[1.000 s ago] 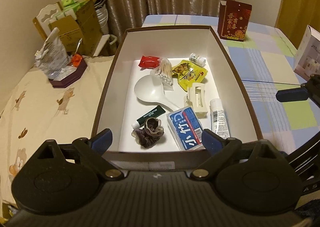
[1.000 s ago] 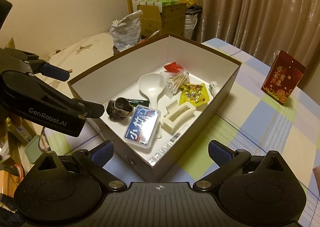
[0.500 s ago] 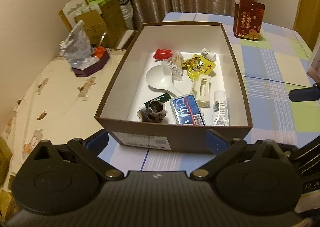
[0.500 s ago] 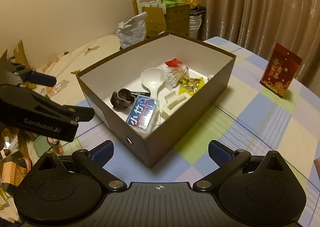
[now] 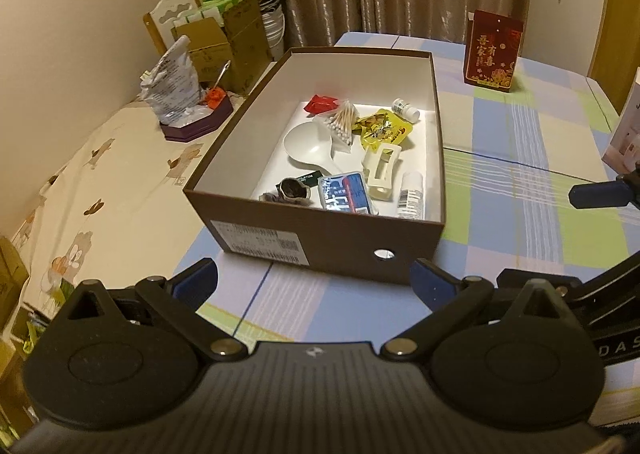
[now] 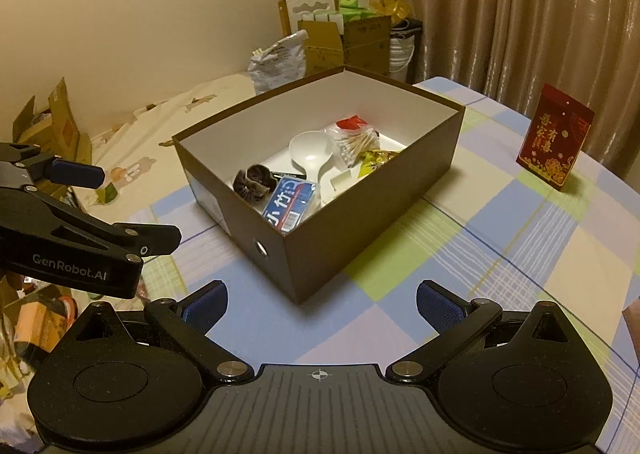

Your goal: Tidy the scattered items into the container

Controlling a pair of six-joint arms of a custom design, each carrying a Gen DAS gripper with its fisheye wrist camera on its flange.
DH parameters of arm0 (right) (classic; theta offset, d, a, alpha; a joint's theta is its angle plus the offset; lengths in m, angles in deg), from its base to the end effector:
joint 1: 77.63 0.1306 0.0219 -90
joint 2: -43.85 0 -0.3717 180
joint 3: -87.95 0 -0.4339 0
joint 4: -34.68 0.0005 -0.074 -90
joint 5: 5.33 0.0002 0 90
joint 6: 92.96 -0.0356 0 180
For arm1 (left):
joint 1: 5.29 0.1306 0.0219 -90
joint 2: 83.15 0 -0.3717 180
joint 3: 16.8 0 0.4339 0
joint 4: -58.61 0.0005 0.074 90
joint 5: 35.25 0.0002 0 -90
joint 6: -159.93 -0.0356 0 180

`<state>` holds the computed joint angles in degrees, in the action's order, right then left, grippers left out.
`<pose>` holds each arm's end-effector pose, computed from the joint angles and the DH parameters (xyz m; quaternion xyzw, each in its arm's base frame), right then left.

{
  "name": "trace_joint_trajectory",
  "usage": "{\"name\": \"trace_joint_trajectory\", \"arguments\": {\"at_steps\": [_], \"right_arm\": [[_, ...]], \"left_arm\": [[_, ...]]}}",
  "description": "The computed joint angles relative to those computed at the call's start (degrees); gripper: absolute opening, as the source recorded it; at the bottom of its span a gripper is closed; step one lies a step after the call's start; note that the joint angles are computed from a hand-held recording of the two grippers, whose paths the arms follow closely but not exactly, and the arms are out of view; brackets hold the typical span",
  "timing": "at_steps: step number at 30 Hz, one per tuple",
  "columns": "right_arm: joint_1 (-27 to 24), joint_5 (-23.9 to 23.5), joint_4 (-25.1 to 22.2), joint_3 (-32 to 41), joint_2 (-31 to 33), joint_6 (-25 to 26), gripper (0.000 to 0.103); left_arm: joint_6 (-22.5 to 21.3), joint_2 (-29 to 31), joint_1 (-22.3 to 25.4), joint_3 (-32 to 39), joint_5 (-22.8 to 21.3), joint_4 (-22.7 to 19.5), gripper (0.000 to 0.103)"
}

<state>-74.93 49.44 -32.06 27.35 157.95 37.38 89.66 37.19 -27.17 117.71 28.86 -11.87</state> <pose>0.6532 0.0509 0.4193 -0.4083 0.8319 0.2017 0.3171 0.6450 -0.2428 0.4693 -0.0474 0.9338 0.1001 0.3402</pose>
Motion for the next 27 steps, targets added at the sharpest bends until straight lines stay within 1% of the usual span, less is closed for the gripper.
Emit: {"name": "trace_joint_trajectory", "arguments": {"at_steps": [9,27], "right_arm": [[-1.61,-1.88,-1.17,-1.05,-0.96,2.98,0.103],[-3.95,-5.56,-3.91,-1.45,-1.6,7.27,0.103]], "left_arm": [[4.5,-1.77,-2.42,-2.26,-2.44,-1.07,0.101],[10.23,-2.75,-5.7,-3.26,-6.12,-3.76,0.102]]}}
